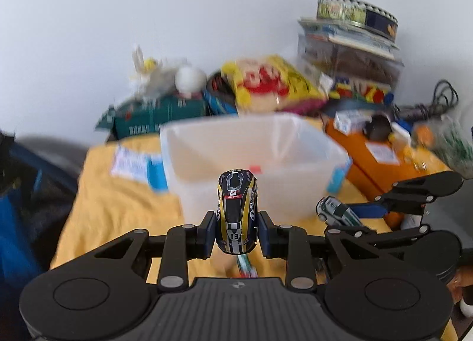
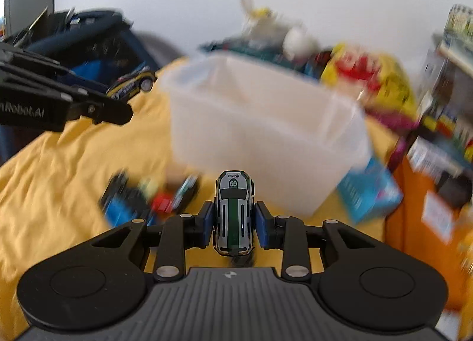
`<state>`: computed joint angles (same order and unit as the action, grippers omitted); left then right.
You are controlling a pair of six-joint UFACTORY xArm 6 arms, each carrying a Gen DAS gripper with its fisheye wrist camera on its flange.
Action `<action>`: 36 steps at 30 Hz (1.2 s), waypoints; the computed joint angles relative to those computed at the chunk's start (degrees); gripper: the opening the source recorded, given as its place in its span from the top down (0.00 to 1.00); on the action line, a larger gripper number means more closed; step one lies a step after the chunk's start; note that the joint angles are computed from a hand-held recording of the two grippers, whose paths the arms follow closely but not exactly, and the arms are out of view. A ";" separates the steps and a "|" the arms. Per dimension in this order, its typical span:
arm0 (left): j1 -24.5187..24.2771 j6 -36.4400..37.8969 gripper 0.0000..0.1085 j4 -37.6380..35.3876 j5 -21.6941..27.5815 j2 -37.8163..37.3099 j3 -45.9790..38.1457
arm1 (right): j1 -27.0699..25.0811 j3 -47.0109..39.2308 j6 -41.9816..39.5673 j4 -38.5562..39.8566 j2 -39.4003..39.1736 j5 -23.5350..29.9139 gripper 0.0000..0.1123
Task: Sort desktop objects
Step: 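Carry both toy cars over the white bin and open both grippers, then return both grippers to the toy pile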
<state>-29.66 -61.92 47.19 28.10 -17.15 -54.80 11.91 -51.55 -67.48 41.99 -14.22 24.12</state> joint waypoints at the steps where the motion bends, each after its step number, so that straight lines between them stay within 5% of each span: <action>1: 0.48 -0.15 0.70 0.79 -0.41 1.06 -1.29 | 0.22 -1.73 -0.42 0.63 1.24 -0.65 0.71; 7: 3.60 2.21 0.70 2.86 -1.17 9.93 -11.85 | 2.25 -12.69 -1.31 2.40 10.51 -6.24 0.71; 18: 5.72 7.18 0.67 -1.91 1.68 22.72 -23.82 | 2.38 -22.18 15.05 -12.91 21.11 -6.92 0.67; 26: 3.66 1.31 0.55 4.84 0.55 14.94 -16.17 | 0.00 -17.18 1.07 -0.06 14.75 -6.38 0.64; 36: -5.94 -9.62 0.52 -0.87 5.61 2.32 4.72 | -5.62 -6.63 -12.84 9.96 5.04 3.68 0.64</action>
